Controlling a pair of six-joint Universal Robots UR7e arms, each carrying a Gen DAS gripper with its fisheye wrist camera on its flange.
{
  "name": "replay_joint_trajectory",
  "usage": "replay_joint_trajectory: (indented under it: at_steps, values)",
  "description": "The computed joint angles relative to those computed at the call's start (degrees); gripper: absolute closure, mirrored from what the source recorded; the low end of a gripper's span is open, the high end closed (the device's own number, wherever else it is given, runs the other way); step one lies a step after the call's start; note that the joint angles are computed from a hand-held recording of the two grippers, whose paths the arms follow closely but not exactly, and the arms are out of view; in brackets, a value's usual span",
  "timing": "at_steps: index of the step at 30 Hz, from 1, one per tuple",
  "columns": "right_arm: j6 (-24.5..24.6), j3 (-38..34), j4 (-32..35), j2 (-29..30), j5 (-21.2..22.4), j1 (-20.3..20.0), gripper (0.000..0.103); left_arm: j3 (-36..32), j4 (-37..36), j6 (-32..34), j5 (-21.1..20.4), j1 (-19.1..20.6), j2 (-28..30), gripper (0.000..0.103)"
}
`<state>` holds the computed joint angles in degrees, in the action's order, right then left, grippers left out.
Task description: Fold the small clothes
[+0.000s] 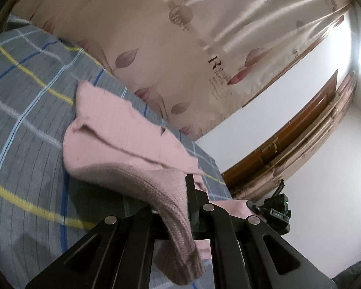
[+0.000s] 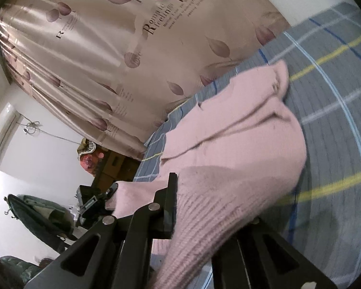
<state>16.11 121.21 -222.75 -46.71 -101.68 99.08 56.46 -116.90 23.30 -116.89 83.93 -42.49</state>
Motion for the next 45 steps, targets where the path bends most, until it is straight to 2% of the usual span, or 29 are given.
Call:
replay_joint_trajectory:
  at_steps: [11,21,34,45]
  values:
    - [-3.8,-6.2,10.7,-2.6,-2.1,-1.6,0.097,-5.5,-5.6,-2.3,2.6,-1.7,5.1,0.099]
    - [-4.8,-10.7,16.3,-2.8,-2.8,-4.3,0.097,-13.6,-7.4,-4.4,6.2,-2.3,11.4,0.099]
    - [-4.2,-15.3,19.1,-1.5,-1.8,-7.4,0.097,-16.7,-13.8,0.8,15.4,-4.9,15.9,0.098]
    - [-2.6,-17.9,19.6,0.2,-0.6,-10.1,0.097,-18.8,-16.4,4.2,20.4,-6.3,18.8,0.098]
